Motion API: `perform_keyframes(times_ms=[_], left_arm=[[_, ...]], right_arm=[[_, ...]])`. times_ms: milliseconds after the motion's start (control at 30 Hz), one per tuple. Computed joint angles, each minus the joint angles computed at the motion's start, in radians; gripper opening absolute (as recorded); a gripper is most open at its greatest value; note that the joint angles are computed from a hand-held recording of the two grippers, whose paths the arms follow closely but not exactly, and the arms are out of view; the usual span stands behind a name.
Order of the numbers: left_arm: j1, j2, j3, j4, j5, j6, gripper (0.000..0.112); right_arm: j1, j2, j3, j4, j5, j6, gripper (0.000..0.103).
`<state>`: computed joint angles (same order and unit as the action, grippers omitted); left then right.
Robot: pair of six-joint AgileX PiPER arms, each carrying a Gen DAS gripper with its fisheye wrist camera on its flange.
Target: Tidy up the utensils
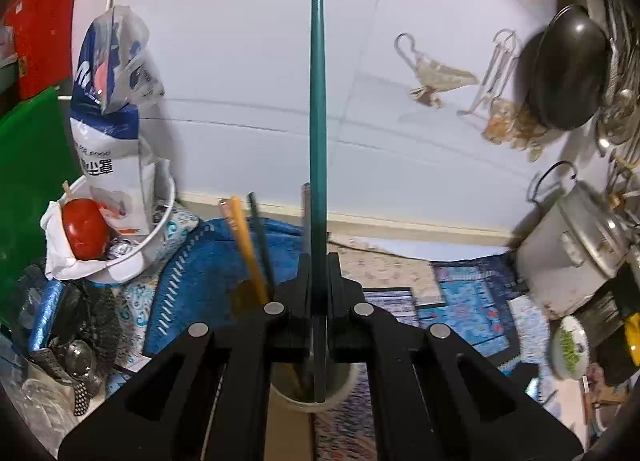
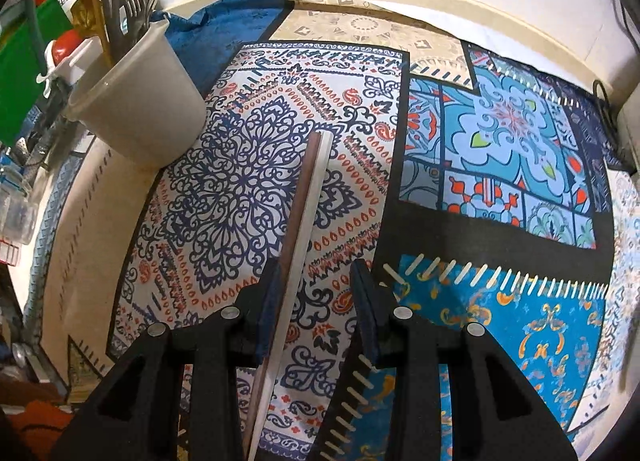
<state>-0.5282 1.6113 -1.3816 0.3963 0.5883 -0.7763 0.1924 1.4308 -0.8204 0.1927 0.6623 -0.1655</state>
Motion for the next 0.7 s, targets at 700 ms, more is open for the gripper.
perform_keyframes(times_ms=[700], left_arm=[[-0.033,0.046,0.123,0.145,-0.066,-0.098,0.004]], right_arm=[[0.075,0.104,-0.074,-0.193,-0.062,0.174,0.008]])
